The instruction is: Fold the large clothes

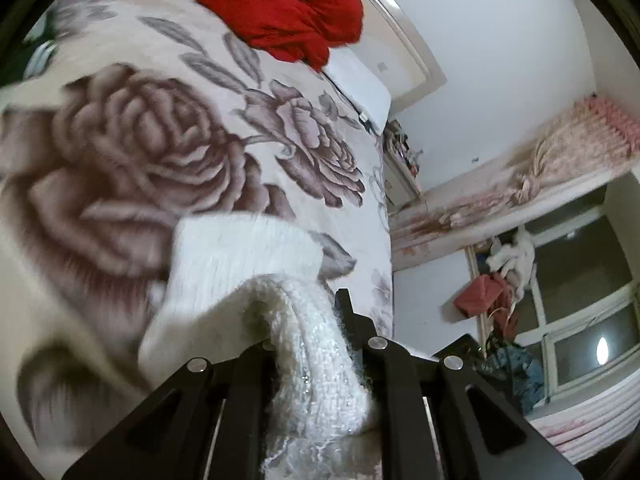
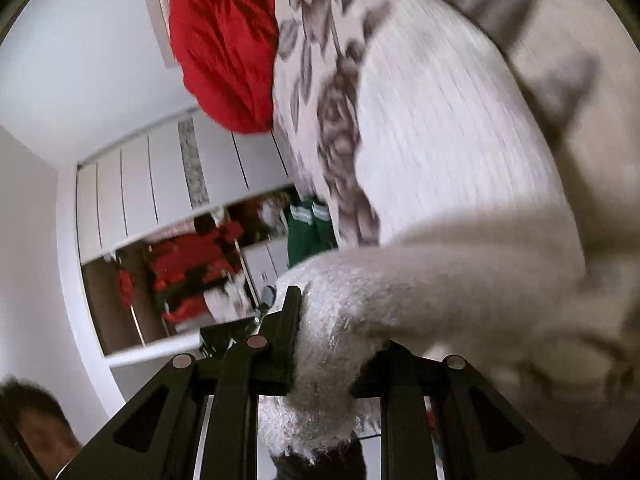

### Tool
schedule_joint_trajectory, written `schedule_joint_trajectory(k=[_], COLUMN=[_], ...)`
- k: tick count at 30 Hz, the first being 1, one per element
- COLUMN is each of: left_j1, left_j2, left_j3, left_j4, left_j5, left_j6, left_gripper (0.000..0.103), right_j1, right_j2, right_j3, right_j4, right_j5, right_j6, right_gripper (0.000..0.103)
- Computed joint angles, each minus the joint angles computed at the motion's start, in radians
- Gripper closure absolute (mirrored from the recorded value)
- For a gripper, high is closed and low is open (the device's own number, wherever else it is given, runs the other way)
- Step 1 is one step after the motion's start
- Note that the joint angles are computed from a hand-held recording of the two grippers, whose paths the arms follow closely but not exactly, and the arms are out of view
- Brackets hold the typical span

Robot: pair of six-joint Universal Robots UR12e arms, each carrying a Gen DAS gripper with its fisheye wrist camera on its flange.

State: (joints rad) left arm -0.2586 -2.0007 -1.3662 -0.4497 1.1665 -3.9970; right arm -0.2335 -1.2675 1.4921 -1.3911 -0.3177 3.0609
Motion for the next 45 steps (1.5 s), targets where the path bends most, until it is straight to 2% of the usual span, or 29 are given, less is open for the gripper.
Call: schedule_joint_trajectory(k=[3,6,8,10,13,14,15,16,17,19,21,22,25,26,28,30,31,32,34,36,40,43,44,45], left_j1=[0.013,0.028,0.040,0.055,0.078,0.085,0.093,0.098,0.103,0.117,0.125,0.122,0.086,0.076,0.062,0.039,0.028,0.016,-0.002,-0.014,-0.015,-0.017,-0.015,-0.015], left_j2=[-0.062,-0.138,-0.190,-0.214,-0.218,-0.215,-0.210,-0.204,-0.196,-0.164,-0.133,-0.116,-0.070,-0.065,-0.068,-0.074,-0.078,-0.082,-0.090,-0.092,-0.085,-0.086,-0.090,-0.090], left_j3=[0.097,0.207,0.281,0.309,0.284,0.274,0.247,0.227,0.208,0.138,0.089,0.075,0.067,0.066,0.060,0.067,0.065,0.067,0.087,0.094,0.099,0.129,0.143,0.151], left_j4=[-0.135,-0.302,-0.418,-0.456,-0.373,-0.347,-0.286,-0.239,-0.197,-0.054,0.026,0.019,-0.132,-0.177,-0.233,-0.301,-0.301,-0.301,-0.333,-0.319,-0.270,-0.279,-0.288,-0.292], left_j5=[0.001,-0.015,-0.049,-0.092,-0.173,-0.193,-0.218,-0.226,-0.223,-0.178,-0.138,-0.102,0.029,0.032,-0.012,0.008,0.016,0.037,0.080,0.125,0.141,0.150,0.147,0.156], left_j6=[0.121,0.186,0.213,0.195,0.134,0.108,0.058,0.022,-0.010,-0.121,-0.173,-0.155,-0.009,0.018,0.064,0.111,0.130,0.151,0.191,0.204,0.222,0.264,0.273,0.275], left_gripper=[0.094,0.094,0.093,0.089,0.083,0.079,0.076,0.064,0.039,0.014,0.014,0.014,0.014,0.014,0.014,0.016,0.020,0.047,0.085,0.087,0.090,0.091,0.091,0.091], right_j1=[0.019,0.035,0.046,0.060,0.065,0.064,0.054,0.056,0.056,0.049,0.038,0.032,0.027,0.027,0.026,0.023,0.020,0.017,0.014,0.015,0.060,0.104,0.115,0.119], right_j2=[0.070,0.147,0.184,0.225,0.265,0.276,0.281,0.287,0.292,0.294,0.294,0.295,0.304,0.304,0.305,0.297,0.289,0.281,0.264,0.253,0.261,0.282,0.291,0.285], right_j3=[-0.017,-0.042,-0.060,-0.086,-0.090,-0.099,-0.102,-0.113,-0.116,-0.113,-0.093,-0.081,-0.059,-0.060,-0.045,-0.043,-0.050,-0.068,-0.124,-0.201,-0.354,-0.390,-0.398,-0.384], right_j4=[-0.289,-0.483,-0.545,-0.584,-0.663,-0.650,-0.615,-0.602,-0.598,-0.592,-0.619,-0.637,-0.700,-0.673,-0.723,-0.699,-0.634,-0.531,-0.364,-0.235,-0.062,-0.049,-0.041,-0.054], right_j5=[-0.001,-0.041,-0.080,-0.089,-0.071,-0.061,-0.059,-0.056,-0.062,-0.060,-0.038,-0.018,0.016,0.021,0.058,0.088,0.104,0.105,0.031,-0.100,-0.450,-0.594,-0.605,-0.602], right_j6=[0.294,0.506,0.573,0.646,0.735,0.733,0.699,0.697,0.707,0.750,0.804,0.820,0.909,0.909,0.960,0.925,0.855,0.750,0.541,0.331,-0.062,-0.191,-0.221,-0.238], right_gripper=[0.085,0.085,0.085,0.085,0.085,0.085,0.085,0.085,0.085,0.085,0.084,0.084,0.079,0.075,0.062,0.047,0.037,0.036,0.035,0.035,0.035,0.035,0.042,0.057])
